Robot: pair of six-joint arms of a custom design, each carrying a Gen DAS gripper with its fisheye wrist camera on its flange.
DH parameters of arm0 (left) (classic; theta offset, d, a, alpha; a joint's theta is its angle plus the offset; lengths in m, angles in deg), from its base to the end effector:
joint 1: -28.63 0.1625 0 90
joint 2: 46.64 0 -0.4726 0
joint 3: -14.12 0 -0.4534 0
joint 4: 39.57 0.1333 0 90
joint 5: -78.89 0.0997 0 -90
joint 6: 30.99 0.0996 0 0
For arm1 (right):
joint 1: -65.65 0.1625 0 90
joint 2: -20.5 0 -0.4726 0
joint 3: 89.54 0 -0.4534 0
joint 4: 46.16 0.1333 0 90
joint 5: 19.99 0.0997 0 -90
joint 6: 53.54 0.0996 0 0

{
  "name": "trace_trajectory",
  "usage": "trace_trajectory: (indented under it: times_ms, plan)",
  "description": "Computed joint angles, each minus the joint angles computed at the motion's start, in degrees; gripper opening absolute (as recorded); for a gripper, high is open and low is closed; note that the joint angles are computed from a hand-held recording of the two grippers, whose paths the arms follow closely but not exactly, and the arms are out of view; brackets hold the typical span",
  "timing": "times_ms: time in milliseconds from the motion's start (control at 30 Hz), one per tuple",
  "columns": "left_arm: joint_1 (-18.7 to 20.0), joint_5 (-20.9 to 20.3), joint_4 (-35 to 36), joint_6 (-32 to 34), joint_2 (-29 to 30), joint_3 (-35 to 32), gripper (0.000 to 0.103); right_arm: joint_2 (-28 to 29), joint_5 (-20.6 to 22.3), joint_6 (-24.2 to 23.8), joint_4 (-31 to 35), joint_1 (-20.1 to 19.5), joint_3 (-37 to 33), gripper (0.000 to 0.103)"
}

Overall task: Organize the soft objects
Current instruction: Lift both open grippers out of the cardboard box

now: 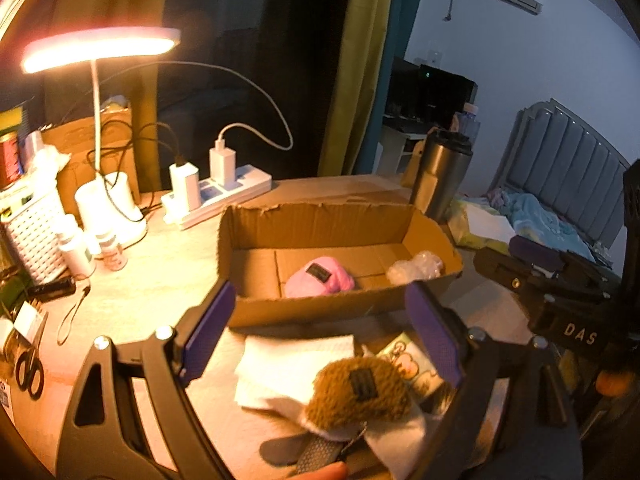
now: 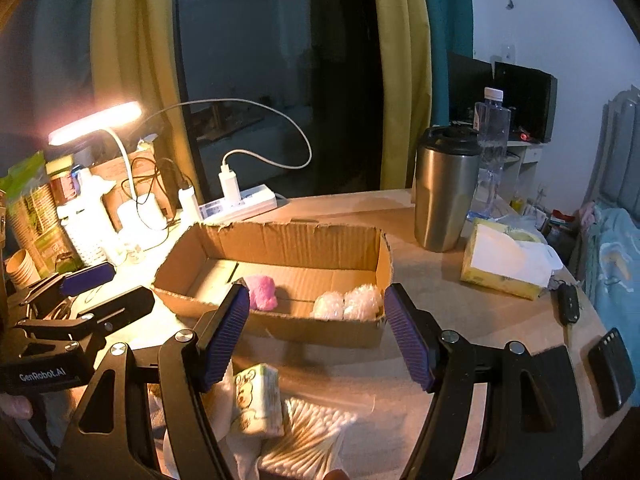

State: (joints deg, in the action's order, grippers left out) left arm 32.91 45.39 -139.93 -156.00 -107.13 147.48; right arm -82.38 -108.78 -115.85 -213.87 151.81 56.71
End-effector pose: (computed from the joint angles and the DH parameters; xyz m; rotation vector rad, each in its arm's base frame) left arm -0.3464 -0.2429 0.0267 -0.0571 2.0674 -1.3349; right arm 0.1108 -0.3710 0.2859 1.3464 -2.3873 0.7254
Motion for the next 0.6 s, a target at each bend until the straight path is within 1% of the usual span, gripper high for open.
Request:
trace_trajectory:
  times_ms: [333,467,600]
  plan:
    - [-4.2,-5.3,0.7,-4.9,0.6,2.0,0.088,-3.1,-0.5,-2.2,1.3,-1.8,3.3,0.073]
    - [-5.3,-7.1,-0.4,-5.9,1.2,2.8,0.088,-3.2,-1.2,-3.4,0.9,-2.6,4.6,0.073]
    - [-6.0,-8.5,-2.6,-5.7,2.1,3.4,0.088,-3.1,-1.8,-4.7,0.2,-3.6,5.6,0.073]
